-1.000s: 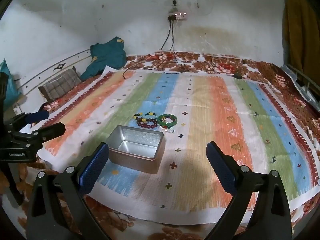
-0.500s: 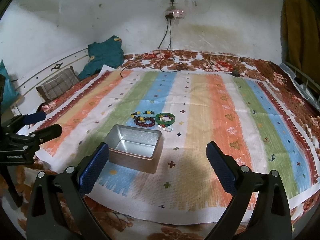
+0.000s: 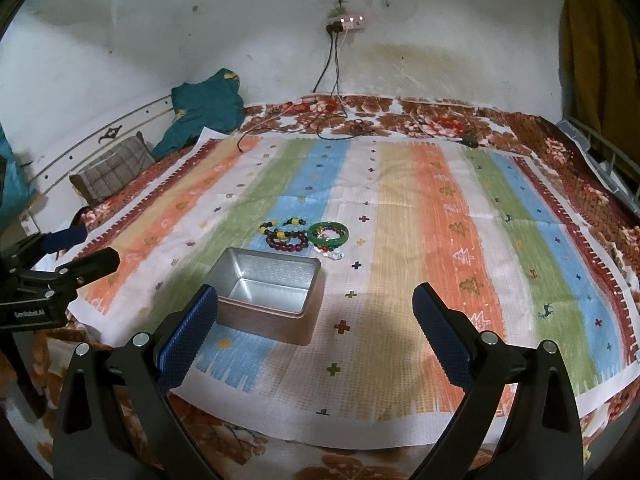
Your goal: Organize jewelry
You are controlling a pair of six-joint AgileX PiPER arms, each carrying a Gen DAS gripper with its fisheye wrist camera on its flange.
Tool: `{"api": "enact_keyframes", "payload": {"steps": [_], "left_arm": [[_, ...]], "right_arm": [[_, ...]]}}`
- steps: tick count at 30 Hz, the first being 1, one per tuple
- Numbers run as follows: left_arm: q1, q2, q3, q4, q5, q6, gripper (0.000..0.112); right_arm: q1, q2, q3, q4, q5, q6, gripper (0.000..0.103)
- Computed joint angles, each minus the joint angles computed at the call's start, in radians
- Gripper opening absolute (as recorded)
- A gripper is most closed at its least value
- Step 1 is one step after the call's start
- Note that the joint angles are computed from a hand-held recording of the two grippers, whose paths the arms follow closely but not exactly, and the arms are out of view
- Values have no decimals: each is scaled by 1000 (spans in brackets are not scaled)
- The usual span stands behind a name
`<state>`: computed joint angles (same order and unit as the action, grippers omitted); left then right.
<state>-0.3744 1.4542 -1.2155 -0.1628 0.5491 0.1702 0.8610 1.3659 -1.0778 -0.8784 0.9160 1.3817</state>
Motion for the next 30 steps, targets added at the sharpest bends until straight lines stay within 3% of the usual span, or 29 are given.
{"api": "enact_keyframes", "payload": {"steps": [30], "left_arm": [[29,29,-36,3,43,-19,98]], "right_arm": [[-33,5,-4,37,-21,-34,98]]}}
